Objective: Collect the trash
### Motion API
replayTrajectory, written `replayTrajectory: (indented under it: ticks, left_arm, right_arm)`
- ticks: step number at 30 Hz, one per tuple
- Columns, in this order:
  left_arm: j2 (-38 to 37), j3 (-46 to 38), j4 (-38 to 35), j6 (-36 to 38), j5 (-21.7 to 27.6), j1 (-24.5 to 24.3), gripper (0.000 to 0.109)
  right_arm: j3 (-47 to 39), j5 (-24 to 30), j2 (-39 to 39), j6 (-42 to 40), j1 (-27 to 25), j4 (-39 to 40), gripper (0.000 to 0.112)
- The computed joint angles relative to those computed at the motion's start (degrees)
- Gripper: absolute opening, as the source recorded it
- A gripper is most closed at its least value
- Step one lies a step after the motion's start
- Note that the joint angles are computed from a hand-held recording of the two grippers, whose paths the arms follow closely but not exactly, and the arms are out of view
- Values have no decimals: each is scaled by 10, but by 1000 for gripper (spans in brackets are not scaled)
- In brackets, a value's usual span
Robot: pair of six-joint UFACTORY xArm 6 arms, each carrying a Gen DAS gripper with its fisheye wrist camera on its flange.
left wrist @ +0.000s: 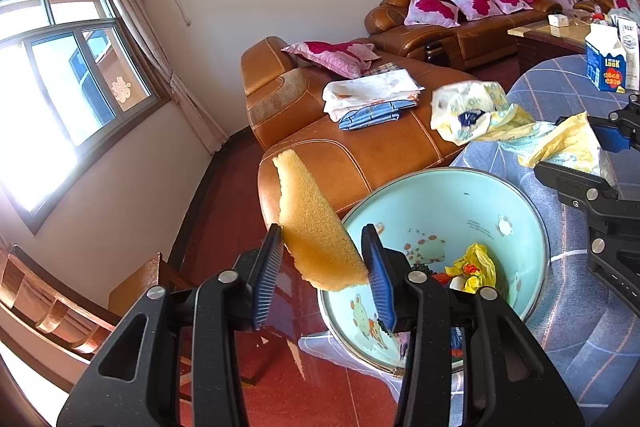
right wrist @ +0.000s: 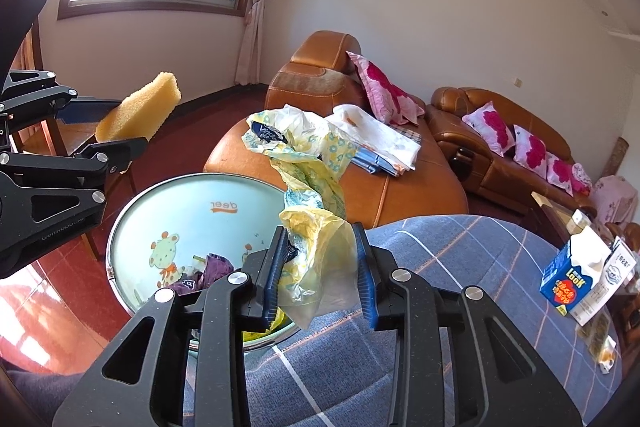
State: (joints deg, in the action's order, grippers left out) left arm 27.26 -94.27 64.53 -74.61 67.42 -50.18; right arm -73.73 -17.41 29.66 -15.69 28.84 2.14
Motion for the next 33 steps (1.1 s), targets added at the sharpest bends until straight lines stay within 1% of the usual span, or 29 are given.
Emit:
replayTrajectory:
  ticks: [2, 3, 4, 5, 7, 8, 9, 10, 11, 12, 13, 15, 17, 19, 23, 27, 33]
  left_arm:
    - [0, 2, -2, 1, -3, 1, 46]
    - [0, 2, -2, 1, -3, 1, 51]
    - [1, 1, 3, -3, 2, -1, 64]
    - [2, 0, 8, -9, 7, -3, 69]
    - [-2, 4, 5, -15, 5, -3, 70]
    - [-6, 9, 5, -21, 5, -3, 70]
    - [-9, 13, 9, -33, 9, -5, 74]
    - [-15, 21, 17, -51, 11, -7, 82]
    - [-21, 28, 22, -64, 8, -8, 83]
    - [-24, 31, 21, -67, 3, -9, 83]
    - [-25, 31, 20, -66, -1, -10, 83]
    - [-28, 32, 24, -74, -1, -13, 84]
    - [-34, 37, 35, -94, 2, -19, 85]
    - [-44, 48, 51, -122, 4, -25, 90]
    - [-53, 59, 76, -167, 21, -39, 92]
    - [-61, 67, 88, -188, 28, -46, 97]
    - [-69, 73, 97, -194, 29, -50, 97]
  right_arm:
    - [1, -1, 1, 10, -2, -8, 37]
    - [1, -1, 1, 14, -3, -11, 37]
    - [2, 0, 0, 19, -4, -14, 40]
    - [4, -3, 0, 17, -4, -11, 45]
    - [11, -12, -3, 7, -3, 3, 50]
    - [17, -16, -6, 0, -2, 15, 50]
    - [25, -23, -11, -7, -1, 27, 50]
    - [35, -35, -16, -5, -3, 31, 50]
    - [47, -49, -21, 4, -7, 27, 55]
    - [56, -56, -27, 33, -14, 4, 57]
    - [65, -63, -32, 38, -16, 5, 60]
    - [77, -78, -38, 8, -12, 44, 60]
    - [89, -91, -43, 12, -15, 52, 60]
    - [106, -124, -48, 11, -14, 71, 60]
    - [122, -163, -51, 18, -16, 91, 60]
    - [129, -182, -52, 35, -21, 93, 60]
    - [131, -199, -51, 19, -16, 119, 61]
